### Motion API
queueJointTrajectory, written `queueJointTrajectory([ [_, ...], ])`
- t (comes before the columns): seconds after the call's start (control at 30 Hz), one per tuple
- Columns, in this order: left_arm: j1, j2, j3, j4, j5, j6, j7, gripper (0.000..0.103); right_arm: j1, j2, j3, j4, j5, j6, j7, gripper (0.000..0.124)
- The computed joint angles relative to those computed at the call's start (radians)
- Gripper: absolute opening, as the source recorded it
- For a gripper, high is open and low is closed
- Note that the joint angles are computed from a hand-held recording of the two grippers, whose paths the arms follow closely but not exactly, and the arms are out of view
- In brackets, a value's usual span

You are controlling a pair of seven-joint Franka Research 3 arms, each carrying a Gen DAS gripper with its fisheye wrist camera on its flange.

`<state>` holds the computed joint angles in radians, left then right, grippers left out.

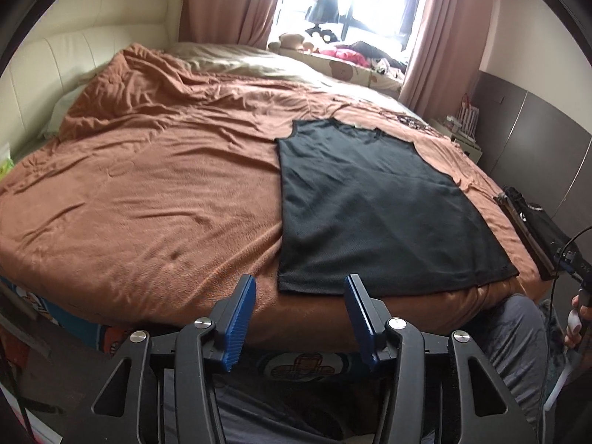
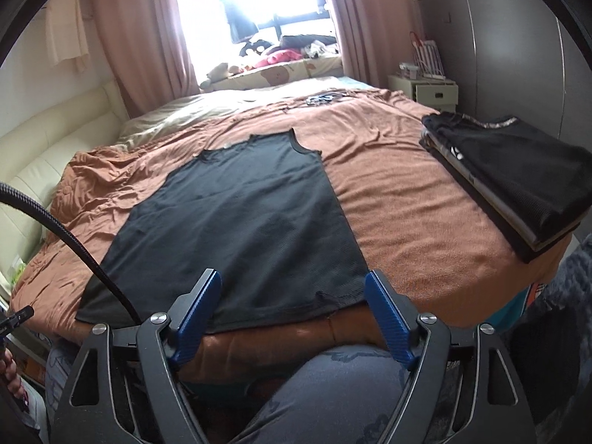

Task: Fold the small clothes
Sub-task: 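Lower both tools toward the hem of the black shirt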

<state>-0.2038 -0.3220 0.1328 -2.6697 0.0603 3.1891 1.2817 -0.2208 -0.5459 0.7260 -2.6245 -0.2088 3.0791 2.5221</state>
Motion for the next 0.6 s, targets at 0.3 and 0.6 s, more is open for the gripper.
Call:
queueJointTrajectory([
  [0.3, -0.404, 0.148, 0.364, 0.130, -0.360, -0.079, 0.298, 0.046, -0.053, 0.162, -0.010, 0.072, -0.085, -0.045, 0.028, 0.068],
  [0.6, -0.458, 0.258, 0.385, 0.218, -0.641, -0.170, 0.516, 0.038, -0.086, 0.259, -0.026, 0.104, -0.238, -0.016, 0.142, 0.061],
])
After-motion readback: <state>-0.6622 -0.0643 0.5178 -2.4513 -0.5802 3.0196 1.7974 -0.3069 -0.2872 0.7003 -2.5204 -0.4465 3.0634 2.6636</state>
